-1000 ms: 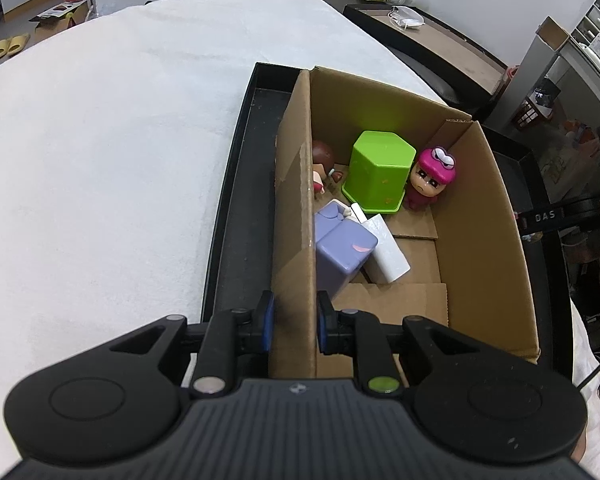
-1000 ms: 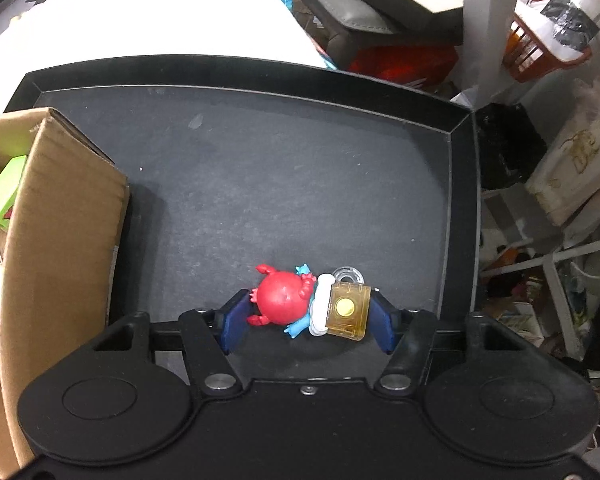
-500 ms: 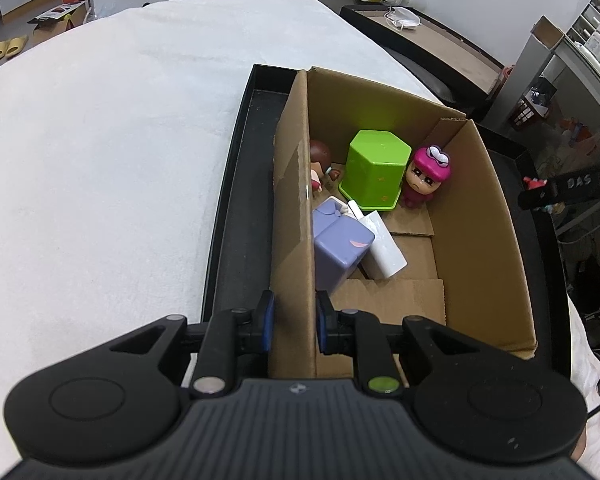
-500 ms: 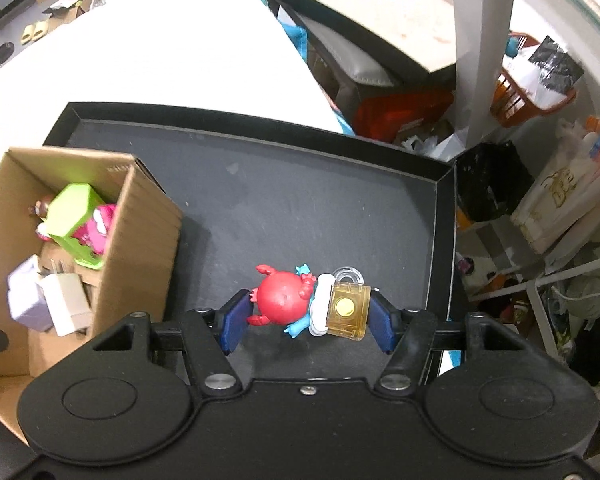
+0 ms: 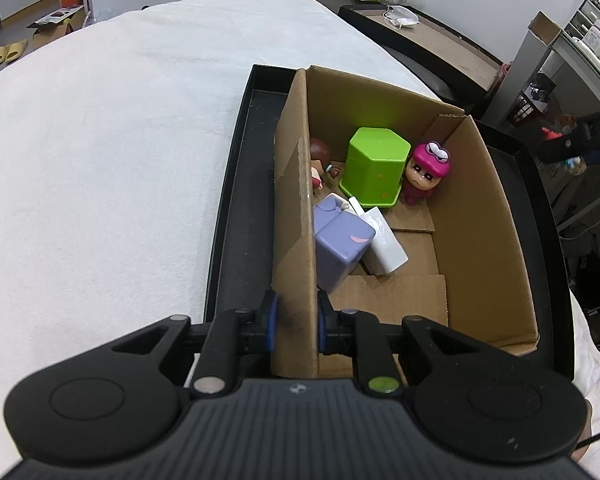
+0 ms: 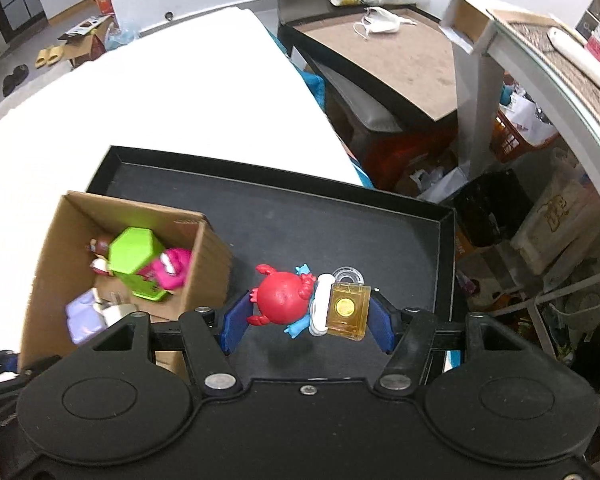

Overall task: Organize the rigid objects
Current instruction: 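Carry the red figure into the box and open the right tool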

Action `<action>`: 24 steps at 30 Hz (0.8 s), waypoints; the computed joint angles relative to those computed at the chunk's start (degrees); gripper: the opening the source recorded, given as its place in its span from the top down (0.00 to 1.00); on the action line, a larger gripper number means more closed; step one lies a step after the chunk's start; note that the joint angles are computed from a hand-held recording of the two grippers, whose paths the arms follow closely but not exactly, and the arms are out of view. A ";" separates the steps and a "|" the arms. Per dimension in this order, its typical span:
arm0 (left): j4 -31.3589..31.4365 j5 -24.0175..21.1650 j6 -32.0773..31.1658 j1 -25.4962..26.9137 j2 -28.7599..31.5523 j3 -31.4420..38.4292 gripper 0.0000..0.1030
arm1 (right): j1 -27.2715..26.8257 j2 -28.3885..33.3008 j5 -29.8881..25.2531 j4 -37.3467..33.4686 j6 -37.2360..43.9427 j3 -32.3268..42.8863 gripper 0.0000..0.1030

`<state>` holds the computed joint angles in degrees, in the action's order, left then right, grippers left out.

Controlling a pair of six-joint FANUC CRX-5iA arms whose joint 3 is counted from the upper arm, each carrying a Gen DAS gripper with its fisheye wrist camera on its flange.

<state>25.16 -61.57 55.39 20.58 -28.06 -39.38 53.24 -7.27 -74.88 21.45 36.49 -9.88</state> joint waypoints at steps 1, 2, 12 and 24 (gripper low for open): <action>0.11 -0.03 -0.11 0.08 -0.07 -0.07 0.83 | 0.25 0.07 -0.01 -0.03 -0.02 0.39 0.42; 0.18 -0.07 -0.16 0.16 -0.13 -0.12 0.83 | 0.46 0.10 0.05 -0.16 0.06 0.72 0.42; 1.13 -0.33 -1.06 1.00 -0.59 -0.68 0.83 | 3.29 1.71 0.81 -0.64 2.35 3.72 0.42; 2.36 -0.72 -2.37 1.92 -0.91 -1.24 0.83 | 5.42 4.76 0.42 -2.76 4.72 7.07 0.42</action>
